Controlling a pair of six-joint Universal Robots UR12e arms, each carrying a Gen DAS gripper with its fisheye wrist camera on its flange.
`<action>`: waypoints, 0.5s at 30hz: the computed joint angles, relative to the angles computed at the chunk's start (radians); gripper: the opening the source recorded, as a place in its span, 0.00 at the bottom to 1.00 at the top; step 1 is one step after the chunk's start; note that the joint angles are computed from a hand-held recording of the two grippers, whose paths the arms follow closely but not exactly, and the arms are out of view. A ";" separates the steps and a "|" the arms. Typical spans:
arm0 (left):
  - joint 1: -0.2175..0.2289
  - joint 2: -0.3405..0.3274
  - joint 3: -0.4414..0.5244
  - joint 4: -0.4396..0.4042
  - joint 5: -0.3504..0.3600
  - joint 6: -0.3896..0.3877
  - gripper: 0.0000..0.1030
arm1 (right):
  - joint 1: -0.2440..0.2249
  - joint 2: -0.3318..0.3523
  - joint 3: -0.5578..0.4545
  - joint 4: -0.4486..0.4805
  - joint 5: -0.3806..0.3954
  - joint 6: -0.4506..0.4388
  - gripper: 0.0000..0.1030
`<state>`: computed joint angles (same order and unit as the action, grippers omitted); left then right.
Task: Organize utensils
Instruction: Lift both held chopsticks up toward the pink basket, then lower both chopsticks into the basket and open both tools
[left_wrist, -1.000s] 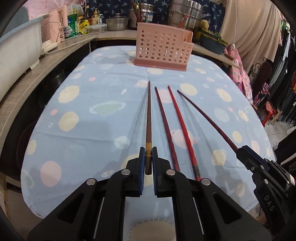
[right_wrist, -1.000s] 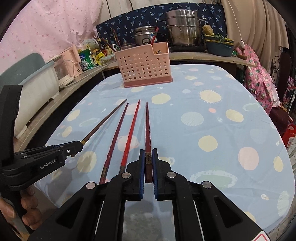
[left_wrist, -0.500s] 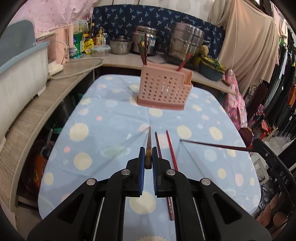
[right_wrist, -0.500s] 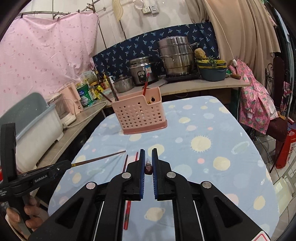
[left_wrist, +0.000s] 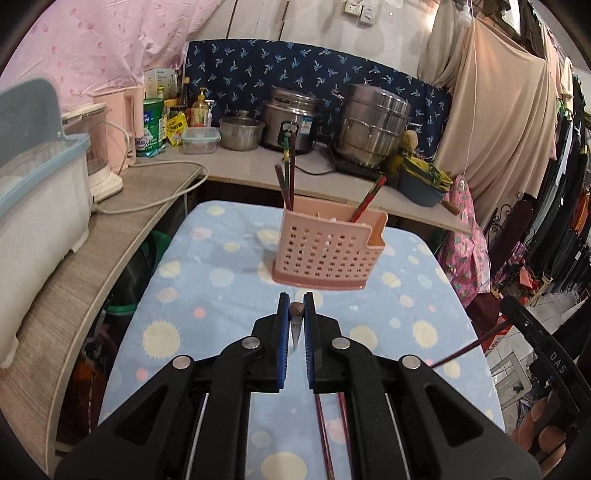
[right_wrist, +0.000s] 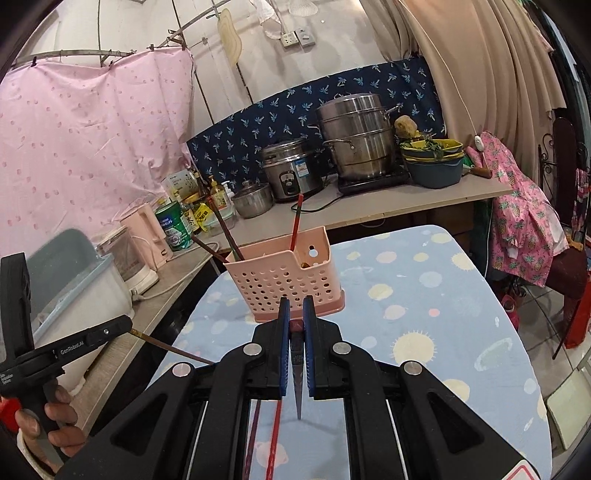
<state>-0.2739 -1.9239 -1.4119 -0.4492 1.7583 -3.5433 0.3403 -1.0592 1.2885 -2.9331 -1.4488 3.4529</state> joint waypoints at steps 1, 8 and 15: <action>0.003 -0.006 0.014 -0.005 -0.005 0.003 0.07 | -0.002 0.008 -0.017 0.004 0.009 0.002 0.07; 0.023 -0.047 0.123 -0.007 -0.031 0.022 0.07 | -0.016 0.080 -0.168 0.019 0.067 0.015 0.07; 0.028 -0.114 0.271 0.008 0.022 0.074 0.07 | -0.019 0.180 -0.382 0.046 0.079 0.019 0.07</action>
